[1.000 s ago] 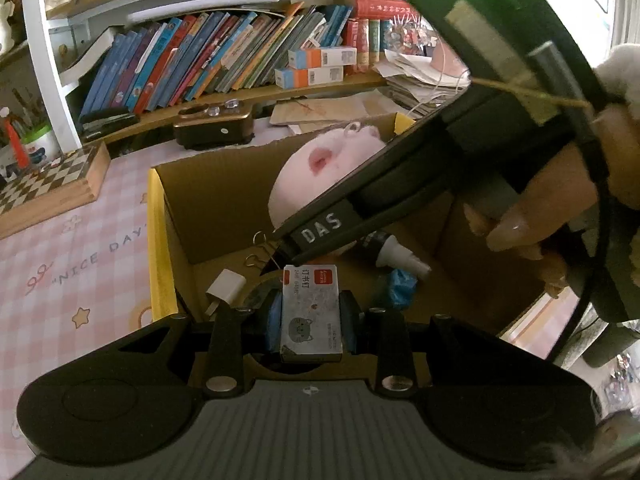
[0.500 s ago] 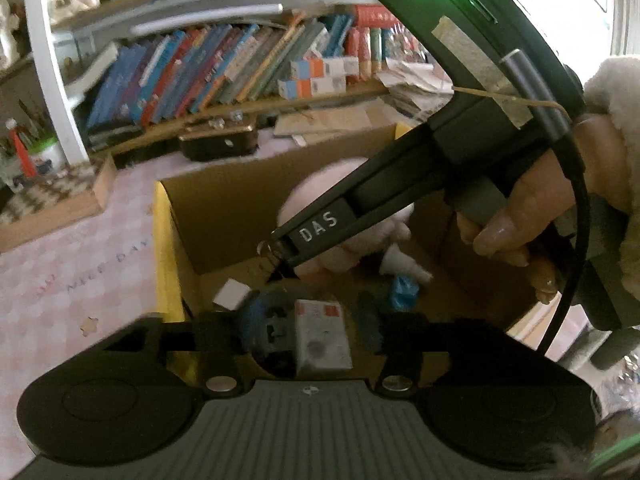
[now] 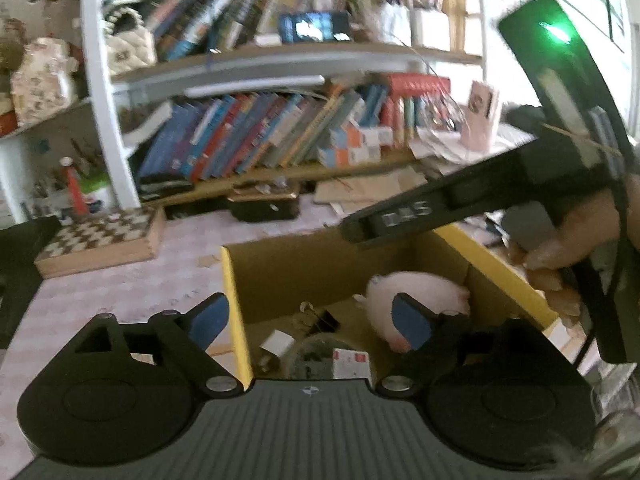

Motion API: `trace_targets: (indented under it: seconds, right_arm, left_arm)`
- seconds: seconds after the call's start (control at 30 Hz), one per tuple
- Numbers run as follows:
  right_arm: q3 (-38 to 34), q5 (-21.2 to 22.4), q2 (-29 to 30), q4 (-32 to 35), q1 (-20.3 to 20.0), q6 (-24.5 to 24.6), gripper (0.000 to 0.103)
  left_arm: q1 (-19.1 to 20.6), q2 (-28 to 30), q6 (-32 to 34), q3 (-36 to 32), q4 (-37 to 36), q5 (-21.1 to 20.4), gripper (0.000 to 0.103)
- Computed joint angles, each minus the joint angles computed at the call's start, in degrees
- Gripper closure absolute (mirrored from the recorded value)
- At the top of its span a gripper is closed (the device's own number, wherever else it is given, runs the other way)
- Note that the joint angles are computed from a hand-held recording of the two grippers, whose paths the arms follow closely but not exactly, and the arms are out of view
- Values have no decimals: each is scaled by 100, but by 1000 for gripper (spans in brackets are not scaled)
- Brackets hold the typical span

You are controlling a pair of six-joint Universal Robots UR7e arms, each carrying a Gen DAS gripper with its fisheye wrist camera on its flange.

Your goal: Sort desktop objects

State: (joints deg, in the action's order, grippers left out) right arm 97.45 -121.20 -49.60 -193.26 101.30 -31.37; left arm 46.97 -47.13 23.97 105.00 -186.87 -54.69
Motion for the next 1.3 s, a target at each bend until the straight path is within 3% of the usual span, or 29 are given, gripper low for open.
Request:
trace_targets:
  seconds: [0.27, 0.5, 0.93, 1.3]
  right_arm:
    - [486, 204, -217, -1092, 106, -99, 17]
    - [922, 27, -339, -1813, 290, -66, 17]
    - [1522, -993, -77, -3210, 839, 18, 17]
    - [1885, -1833, 350, -3759, 1370, 462, 17]
  left_arm:
    - [-182, -389, -40, 455, -740, 345, 4]
    - [-261, -797, 19, 852, -1134, 448, 0]
    - [-243, -1645, -36, 1635, -1278, 668, 0]
    - [-230, -2451, -159, 2415, -1193, 770, 0]
